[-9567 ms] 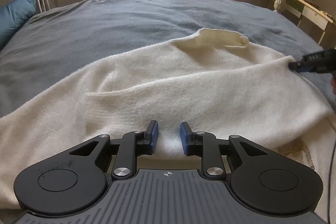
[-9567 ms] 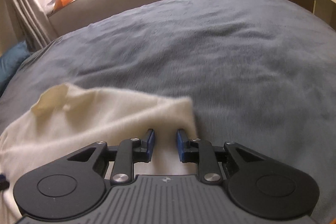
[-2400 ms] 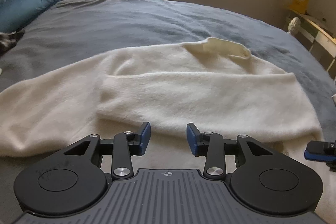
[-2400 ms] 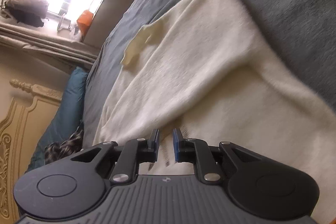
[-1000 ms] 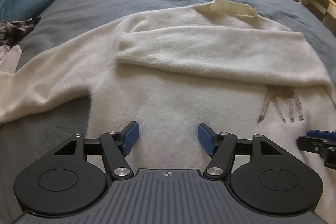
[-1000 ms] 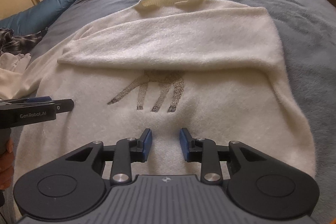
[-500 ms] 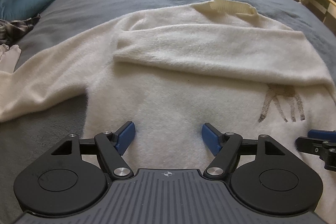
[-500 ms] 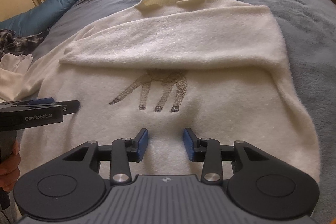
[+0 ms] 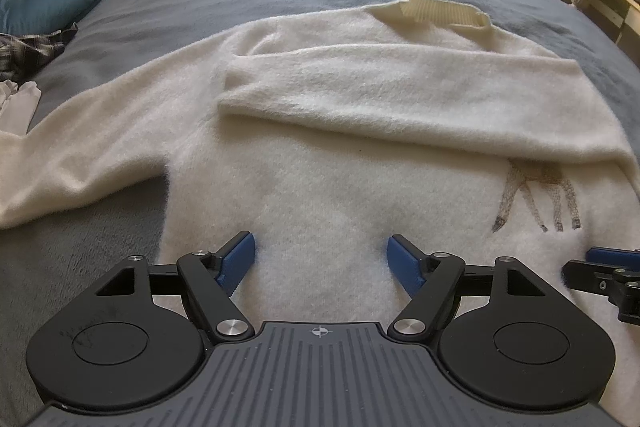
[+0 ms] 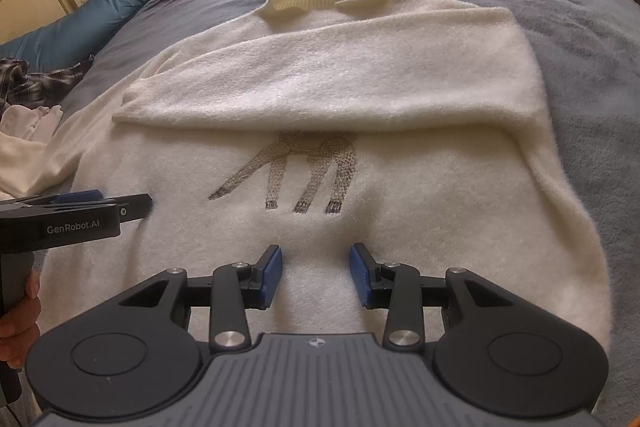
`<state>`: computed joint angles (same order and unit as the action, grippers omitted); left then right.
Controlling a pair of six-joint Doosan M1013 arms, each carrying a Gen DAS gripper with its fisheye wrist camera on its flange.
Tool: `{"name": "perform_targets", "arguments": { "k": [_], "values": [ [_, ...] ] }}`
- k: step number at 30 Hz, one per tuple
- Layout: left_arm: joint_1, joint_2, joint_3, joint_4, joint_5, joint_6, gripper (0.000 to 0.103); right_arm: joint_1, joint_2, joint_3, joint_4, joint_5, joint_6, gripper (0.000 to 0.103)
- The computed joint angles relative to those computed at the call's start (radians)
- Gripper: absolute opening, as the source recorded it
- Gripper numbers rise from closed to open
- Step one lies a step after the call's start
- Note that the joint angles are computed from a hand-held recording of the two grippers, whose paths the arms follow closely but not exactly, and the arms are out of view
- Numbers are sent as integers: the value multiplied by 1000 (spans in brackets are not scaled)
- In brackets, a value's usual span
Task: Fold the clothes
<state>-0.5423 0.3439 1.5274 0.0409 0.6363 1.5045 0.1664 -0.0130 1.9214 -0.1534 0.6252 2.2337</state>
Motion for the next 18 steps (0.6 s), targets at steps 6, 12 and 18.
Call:
{"name": "perform_targets", "arguments": {
  "k": [6, 12, 18],
  "values": [
    [3, -3, -2, -4, 8, -3, 75, -3, 3, -8, 12, 15, -10, 40],
    [14, -22, -9, 33, 13, -3, 75, -3, 9, -22, 18, 42, -24, 40],
    [41, -40, -26, 47, 60, -14, 75, 9, 24, -52, -9, 86, -36, 41]
  ]
}}
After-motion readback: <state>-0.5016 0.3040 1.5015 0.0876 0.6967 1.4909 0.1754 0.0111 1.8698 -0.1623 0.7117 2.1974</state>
